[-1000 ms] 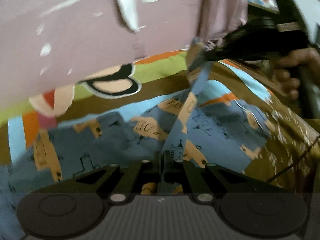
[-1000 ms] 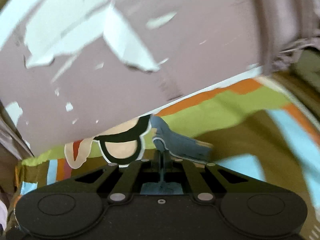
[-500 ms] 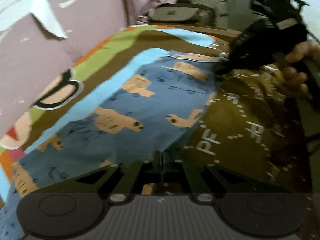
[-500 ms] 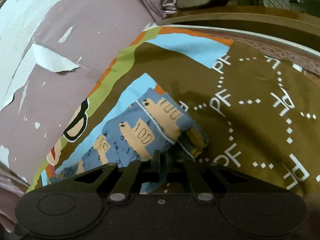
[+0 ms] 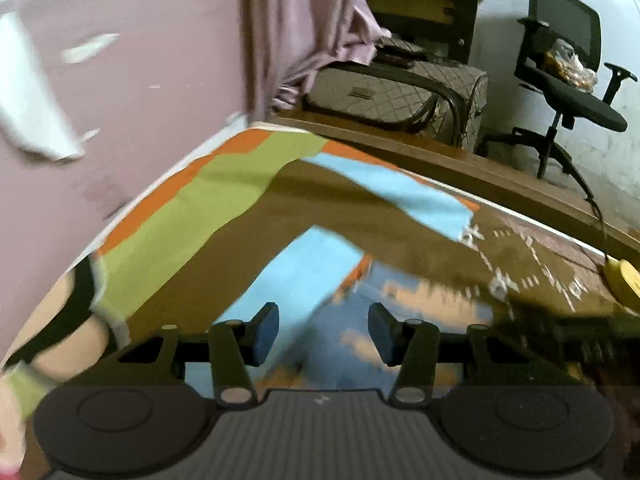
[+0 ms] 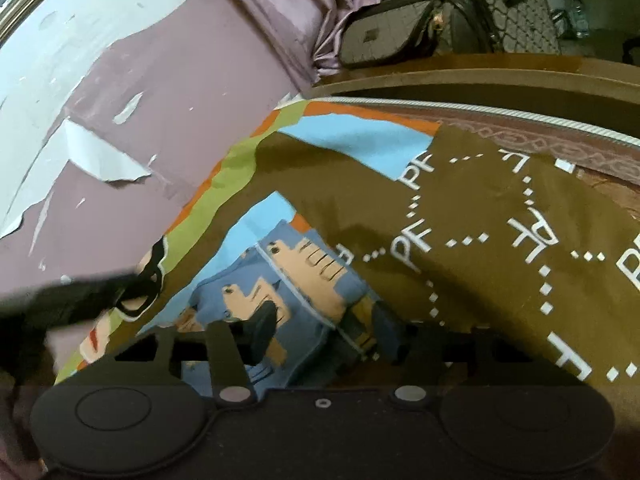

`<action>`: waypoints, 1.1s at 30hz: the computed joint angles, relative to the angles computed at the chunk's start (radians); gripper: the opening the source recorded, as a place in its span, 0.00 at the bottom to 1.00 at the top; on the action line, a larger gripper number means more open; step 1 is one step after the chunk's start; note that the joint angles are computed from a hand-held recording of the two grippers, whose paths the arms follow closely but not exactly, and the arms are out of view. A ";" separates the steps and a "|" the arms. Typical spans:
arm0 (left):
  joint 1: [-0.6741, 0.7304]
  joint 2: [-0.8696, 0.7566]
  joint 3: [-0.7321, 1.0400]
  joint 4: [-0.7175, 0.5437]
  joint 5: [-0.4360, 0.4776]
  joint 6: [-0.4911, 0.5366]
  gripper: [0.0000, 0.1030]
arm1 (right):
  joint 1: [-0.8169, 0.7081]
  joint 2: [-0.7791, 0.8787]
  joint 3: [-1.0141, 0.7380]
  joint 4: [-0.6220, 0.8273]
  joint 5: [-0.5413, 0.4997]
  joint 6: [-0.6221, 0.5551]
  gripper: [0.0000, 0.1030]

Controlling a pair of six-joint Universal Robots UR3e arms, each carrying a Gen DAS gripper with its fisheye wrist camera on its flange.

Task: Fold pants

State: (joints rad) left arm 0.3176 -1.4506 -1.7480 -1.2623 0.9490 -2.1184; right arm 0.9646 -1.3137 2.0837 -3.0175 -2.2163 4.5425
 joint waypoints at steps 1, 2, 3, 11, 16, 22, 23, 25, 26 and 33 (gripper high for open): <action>-0.060 -0.064 0.018 0.066 0.022 -0.060 0.53 | -0.008 -0.002 0.011 -0.003 -0.001 0.017 0.44; -0.112 -0.125 0.043 0.107 0.047 -0.110 0.52 | -0.019 -0.009 0.029 -0.009 0.002 0.040 0.43; -0.156 -0.181 0.073 0.129 0.073 -0.142 0.52 | -0.028 -0.007 0.046 -0.028 0.007 0.053 0.43; -0.232 -0.256 0.071 0.161 0.124 -0.147 0.18 | -0.051 0.014 0.077 -0.140 0.031 0.002 0.14; -0.228 -0.229 0.069 0.158 0.114 -0.156 0.12 | -0.019 0.027 0.010 -0.067 -0.020 -0.053 0.06; -0.205 -0.160 0.077 0.083 0.038 -0.100 0.12 | 0.071 -0.030 -0.052 0.136 -0.143 0.008 0.06; -0.212 -0.156 0.077 0.082 0.038 -0.097 0.13 | 0.083 -0.040 -0.073 0.198 -0.152 0.018 0.06; -0.240 -0.150 0.051 0.118 0.062 -0.087 0.13 | 0.081 -0.050 -0.090 0.268 -0.136 0.046 0.06; -0.262 -0.155 0.028 0.162 0.088 -0.098 0.15 | 0.067 -0.056 -0.090 0.290 -0.108 0.054 0.06; -0.232 -0.092 -0.152 0.386 0.102 -0.157 0.45 | 0.057 -0.035 -0.145 0.421 -0.122 0.092 0.24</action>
